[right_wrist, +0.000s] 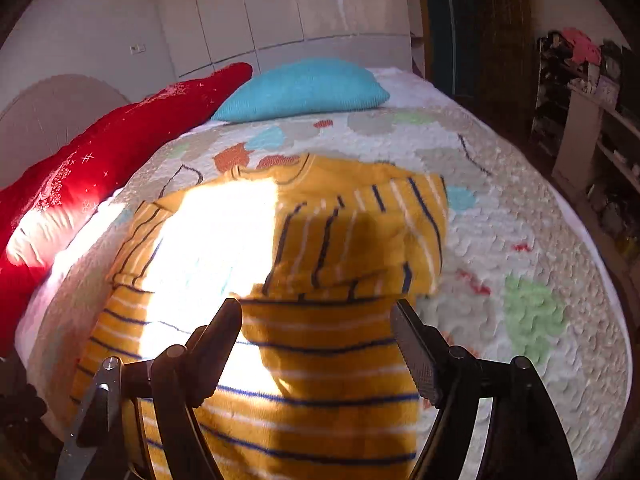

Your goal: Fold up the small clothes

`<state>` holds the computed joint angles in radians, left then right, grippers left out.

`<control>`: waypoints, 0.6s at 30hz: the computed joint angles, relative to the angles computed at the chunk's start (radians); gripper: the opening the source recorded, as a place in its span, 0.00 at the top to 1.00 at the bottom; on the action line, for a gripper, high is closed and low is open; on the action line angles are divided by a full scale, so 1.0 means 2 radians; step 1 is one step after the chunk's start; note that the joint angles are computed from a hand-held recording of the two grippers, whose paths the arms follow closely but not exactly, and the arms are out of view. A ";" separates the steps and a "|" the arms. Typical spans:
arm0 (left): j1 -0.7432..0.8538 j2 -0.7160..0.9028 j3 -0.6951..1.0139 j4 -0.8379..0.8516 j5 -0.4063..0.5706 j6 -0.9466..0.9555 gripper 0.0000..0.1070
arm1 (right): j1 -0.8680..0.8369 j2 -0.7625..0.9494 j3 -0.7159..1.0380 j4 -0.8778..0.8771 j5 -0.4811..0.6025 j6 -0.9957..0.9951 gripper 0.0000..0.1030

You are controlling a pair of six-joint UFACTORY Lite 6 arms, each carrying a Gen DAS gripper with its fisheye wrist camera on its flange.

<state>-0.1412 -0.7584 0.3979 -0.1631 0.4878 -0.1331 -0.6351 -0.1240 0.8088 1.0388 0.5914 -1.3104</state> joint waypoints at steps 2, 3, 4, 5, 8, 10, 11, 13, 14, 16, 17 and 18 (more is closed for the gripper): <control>-0.038 0.008 0.006 0.037 -0.002 -0.054 0.16 | -0.024 -0.036 -0.055 0.000 0.021 -0.016 0.29; -0.066 0.008 0.007 0.078 -0.002 -0.106 0.16 | -0.040 -0.067 -0.091 0.012 0.025 -0.038 0.29; -0.093 0.008 0.007 0.120 -0.002 -0.157 0.16 | -0.056 -0.100 -0.125 0.021 0.032 -0.056 0.29; -0.120 0.010 0.007 0.161 0.000 -0.208 0.16 | -0.074 -0.131 -0.155 0.025 0.044 -0.068 0.29; -0.164 0.036 0.006 0.213 -0.006 -0.280 0.16 | -0.085 -0.164 -0.200 0.025 0.033 -0.088 0.29; -0.174 0.066 0.008 0.205 -0.018 -0.281 0.16 | -0.058 -0.175 -0.227 0.032 -0.031 -0.101 0.29; -0.178 0.078 0.008 0.204 -0.025 -0.285 0.16 | -0.049 -0.177 -0.237 0.041 -0.056 -0.114 0.29; -0.190 0.105 0.009 0.223 -0.035 -0.313 0.16 | -0.052 -0.170 -0.246 0.075 -0.066 -0.163 0.29; -0.195 0.117 0.010 0.228 -0.039 -0.323 0.16 | -0.055 -0.172 -0.251 0.088 -0.066 -0.180 0.28; -0.207 0.137 0.010 0.252 -0.043 -0.354 0.16 | -0.057 -0.174 -0.258 0.105 -0.065 -0.199 0.25; -0.218 0.141 0.009 0.277 -0.040 -0.382 0.16 | -0.057 -0.168 -0.259 0.119 -0.066 -0.214 0.23; -0.227 0.146 0.011 0.296 -0.035 -0.402 0.16 | -0.054 -0.166 -0.262 0.133 -0.072 -0.228 0.21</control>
<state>-0.5956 -0.4669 0.4206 0.4286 0.4169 -0.9361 -0.7424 -0.4563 0.2857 1.3044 0.4471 -1.7667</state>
